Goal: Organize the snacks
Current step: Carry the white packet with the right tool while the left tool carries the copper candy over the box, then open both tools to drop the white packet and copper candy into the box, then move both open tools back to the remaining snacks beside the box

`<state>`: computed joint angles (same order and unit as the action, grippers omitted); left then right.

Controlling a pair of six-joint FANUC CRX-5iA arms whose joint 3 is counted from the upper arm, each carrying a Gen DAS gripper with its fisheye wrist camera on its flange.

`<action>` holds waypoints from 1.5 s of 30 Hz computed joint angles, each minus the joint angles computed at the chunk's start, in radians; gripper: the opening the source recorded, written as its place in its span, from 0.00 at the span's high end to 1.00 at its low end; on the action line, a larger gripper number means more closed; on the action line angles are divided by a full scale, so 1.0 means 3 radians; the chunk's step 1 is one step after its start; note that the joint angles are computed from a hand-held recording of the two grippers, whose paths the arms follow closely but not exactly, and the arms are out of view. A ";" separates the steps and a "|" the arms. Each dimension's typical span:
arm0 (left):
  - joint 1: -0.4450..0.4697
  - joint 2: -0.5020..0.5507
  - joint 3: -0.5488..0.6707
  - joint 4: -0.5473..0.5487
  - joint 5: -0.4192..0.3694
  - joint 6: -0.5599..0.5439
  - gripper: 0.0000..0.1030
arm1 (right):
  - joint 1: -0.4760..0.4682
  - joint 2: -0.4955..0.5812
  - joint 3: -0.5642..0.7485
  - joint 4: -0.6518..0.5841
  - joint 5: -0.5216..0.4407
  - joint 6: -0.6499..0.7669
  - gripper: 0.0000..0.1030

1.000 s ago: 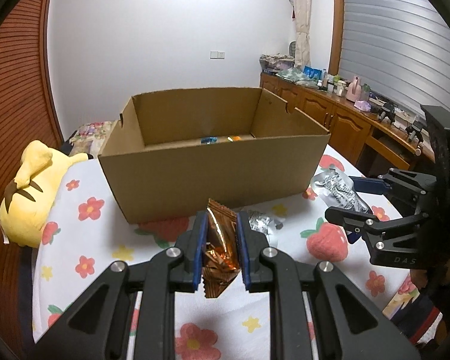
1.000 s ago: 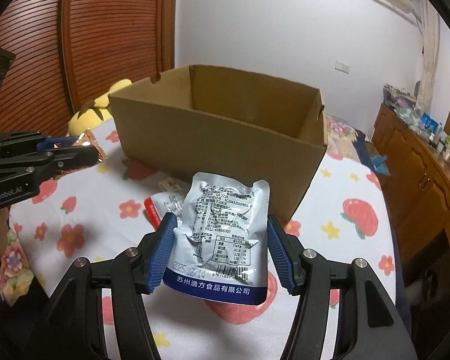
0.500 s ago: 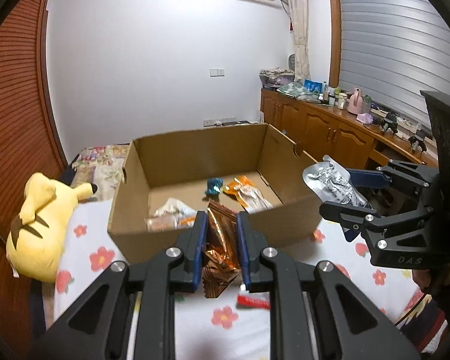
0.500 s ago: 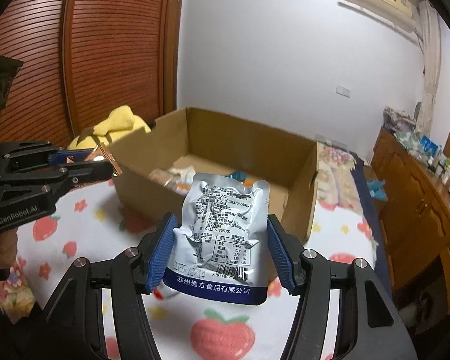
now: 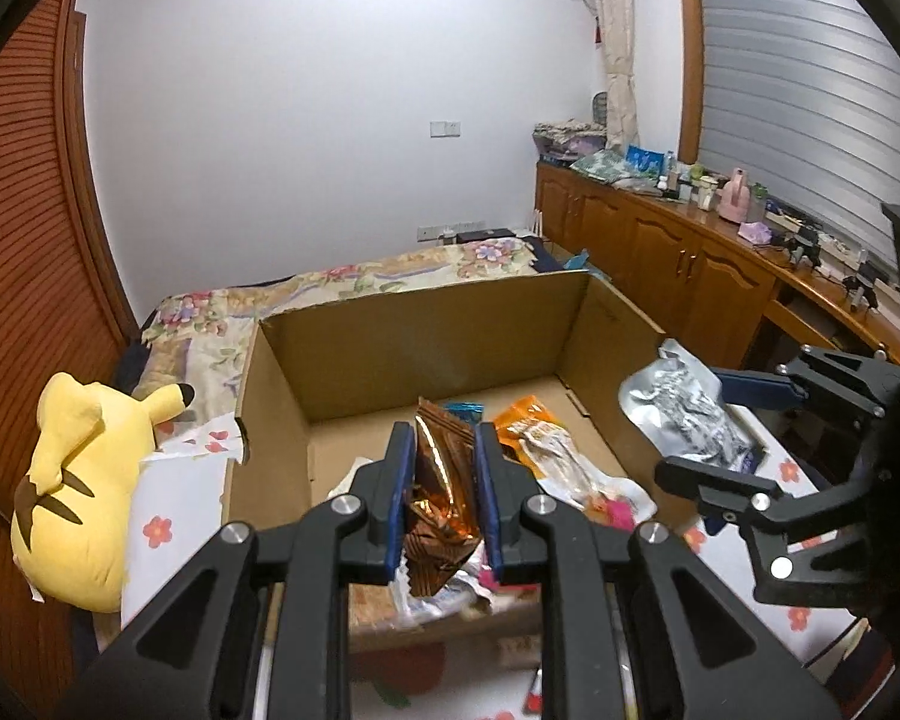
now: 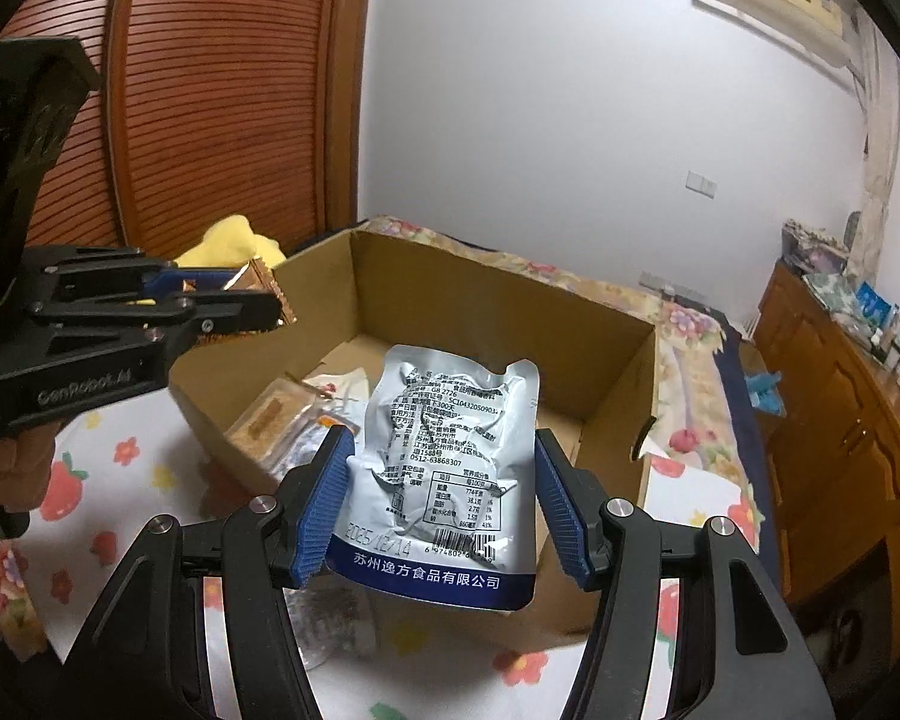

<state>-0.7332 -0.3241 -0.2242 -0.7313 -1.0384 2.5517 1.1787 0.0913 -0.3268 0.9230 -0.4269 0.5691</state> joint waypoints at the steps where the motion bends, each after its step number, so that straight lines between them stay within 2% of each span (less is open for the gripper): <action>1: 0.0056 0.0012 -0.0012 0.0037 0.0040 -0.0036 0.83 | -0.0009 0.0032 0.0034 -0.0036 -0.0005 0.0036 0.40; 11: 0.0393 0.0116 -0.0093 0.0298 0.0309 -0.0256 0.80 | -0.0037 0.0288 0.0397 -0.0548 -0.0107 0.0509 0.40; 21: 0.0395 0.0071 -0.0142 0.0265 0.0328 -0.0234 0.79 | -0.0059 0.0508 0.0733 -0.0996 -0.0278 0.0900 0.40; 28: 0.0327 0.0017 -0.0155 0.0237 0.0318 -0.0224 0.77 | -0.0064 0.0581 0.0792 -0.0993 -0.0314 0.0865 0.39; 39: 0.0008 -0.0028 -0.0108 0.0011 0.0120 -0.0014 0.75 | -0.0041 0.0470 0.0622 -0.0804 -0.0273 0.0644 0.41; 45: -0.0377 -0.0062 -0.0077 -0.0234 -0.0190 0.0263 0.73 | 0.0051 0.0163 0.0251 -0.0458 -0.0191 0.0223 0.41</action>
